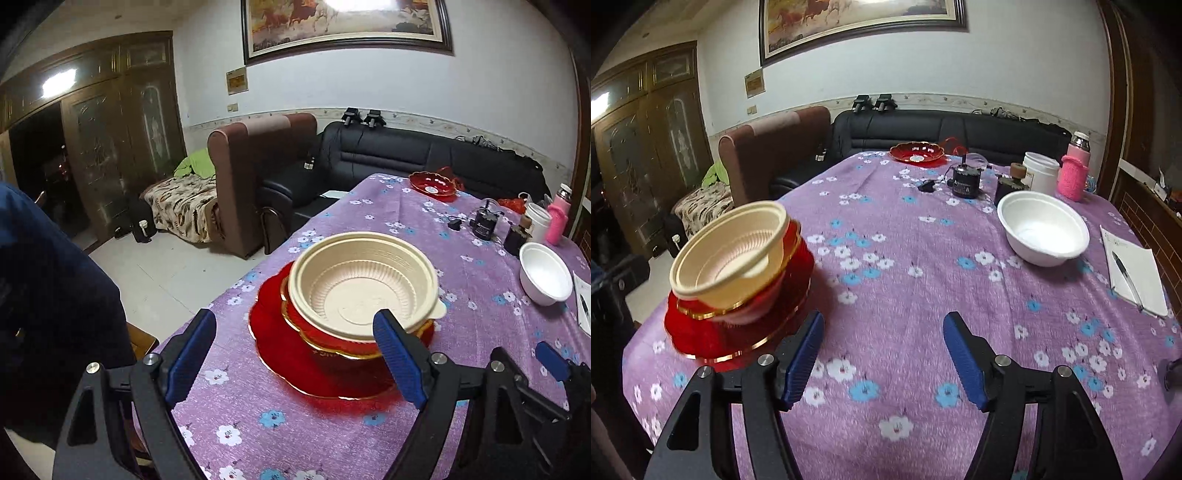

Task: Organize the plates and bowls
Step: 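Move both grippers toward the white bowl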

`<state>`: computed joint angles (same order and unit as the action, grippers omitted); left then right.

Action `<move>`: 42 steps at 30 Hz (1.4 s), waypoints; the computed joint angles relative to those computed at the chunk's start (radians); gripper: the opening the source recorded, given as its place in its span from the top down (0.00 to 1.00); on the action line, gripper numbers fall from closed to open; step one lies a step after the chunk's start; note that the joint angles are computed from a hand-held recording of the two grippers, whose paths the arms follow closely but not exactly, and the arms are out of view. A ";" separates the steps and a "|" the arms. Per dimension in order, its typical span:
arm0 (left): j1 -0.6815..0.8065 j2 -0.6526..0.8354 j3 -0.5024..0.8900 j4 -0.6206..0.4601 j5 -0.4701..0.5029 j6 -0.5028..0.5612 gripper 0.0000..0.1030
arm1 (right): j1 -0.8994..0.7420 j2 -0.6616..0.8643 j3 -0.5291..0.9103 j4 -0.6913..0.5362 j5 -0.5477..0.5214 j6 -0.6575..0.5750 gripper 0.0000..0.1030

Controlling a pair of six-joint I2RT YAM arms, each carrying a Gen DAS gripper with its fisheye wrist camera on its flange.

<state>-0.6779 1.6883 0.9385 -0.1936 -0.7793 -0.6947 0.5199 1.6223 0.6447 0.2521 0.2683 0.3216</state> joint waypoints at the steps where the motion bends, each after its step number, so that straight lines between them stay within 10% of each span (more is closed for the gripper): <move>1: -0.003 0.005 0.004 0.000 0.008 0.002 0.16 | -0.005 -0.002 -0.008 0.005 -0.006 0.002 0.29; 42: -0.169 0.222 0.177 0.097 0.223 0.154 0.16 | -0.443 -0.001 -0.016 0.013 -0.183 -0.095 0.29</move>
